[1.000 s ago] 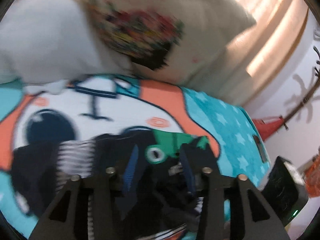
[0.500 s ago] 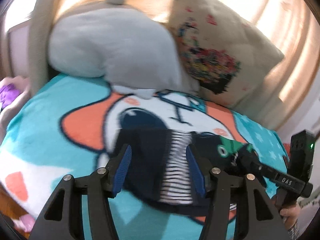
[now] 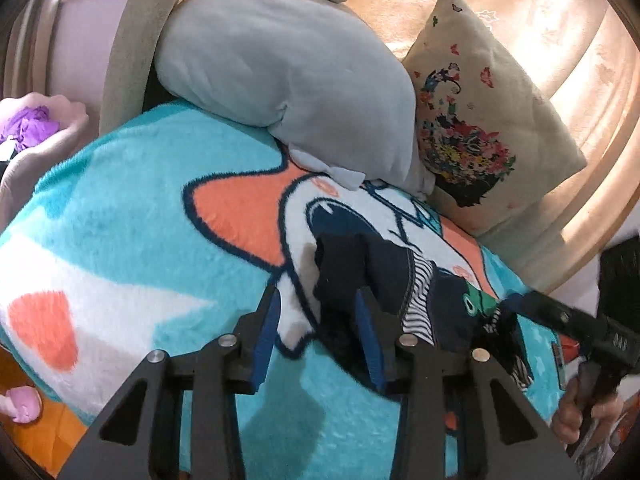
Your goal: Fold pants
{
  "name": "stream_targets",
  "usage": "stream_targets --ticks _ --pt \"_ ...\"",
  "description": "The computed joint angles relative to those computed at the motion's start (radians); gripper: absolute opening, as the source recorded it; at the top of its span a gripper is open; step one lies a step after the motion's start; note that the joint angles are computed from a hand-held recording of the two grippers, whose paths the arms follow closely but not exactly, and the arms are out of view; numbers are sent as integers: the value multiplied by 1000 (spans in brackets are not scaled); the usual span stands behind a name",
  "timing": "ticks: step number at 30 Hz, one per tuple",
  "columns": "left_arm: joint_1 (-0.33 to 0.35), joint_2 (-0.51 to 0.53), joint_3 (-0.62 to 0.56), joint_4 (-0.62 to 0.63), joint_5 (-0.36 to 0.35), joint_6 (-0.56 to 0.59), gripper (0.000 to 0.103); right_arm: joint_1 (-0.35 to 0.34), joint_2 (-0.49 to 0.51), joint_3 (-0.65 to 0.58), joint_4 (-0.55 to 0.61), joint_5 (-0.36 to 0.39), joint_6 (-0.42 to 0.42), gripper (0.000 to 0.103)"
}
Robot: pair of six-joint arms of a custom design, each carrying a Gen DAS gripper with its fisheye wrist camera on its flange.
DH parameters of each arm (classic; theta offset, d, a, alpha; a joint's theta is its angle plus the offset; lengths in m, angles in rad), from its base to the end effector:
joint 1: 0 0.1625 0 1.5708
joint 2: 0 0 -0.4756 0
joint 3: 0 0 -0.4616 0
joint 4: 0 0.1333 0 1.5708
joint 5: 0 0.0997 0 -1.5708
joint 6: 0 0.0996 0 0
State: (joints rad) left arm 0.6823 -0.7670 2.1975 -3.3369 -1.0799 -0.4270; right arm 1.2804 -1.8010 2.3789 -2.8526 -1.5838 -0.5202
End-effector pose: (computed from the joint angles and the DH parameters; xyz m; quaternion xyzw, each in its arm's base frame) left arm -0.2977 -0.4741 -0.0146 0.1792 0.9403 -0.2747 0.0906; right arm 0.0066 -0.4389 0.3620 0.1054 -0.9327 0.3144 0.1415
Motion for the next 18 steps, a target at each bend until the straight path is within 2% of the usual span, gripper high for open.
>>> stream_targets --ticks 4,5,9,13,15,16,18 --pt "-1 -16 23 -5 1 -11 38 128 155 -100 97 -105 6 68" --pt "-1 -21 32 -8 5 -12 38 165 203 -129 114 -153 8 71" --pt "-5 -32 51 -17 13 -14 40 270 382 -232 177 -377 42 72" --pt "-7 -36 64 -25 11 -9 43 311 521 -322 265 -562 129 77" --pt "-7 -35 66 -23 10 2 43 324 565 -347 281 -646 134 79" --pt "-7 -34 65 -22 7 4 44 325 580 -359 295 -675 139 79" --pt "-3 -32 65 -24 -7 8 45 318 586 -371 328 -687 147 79"
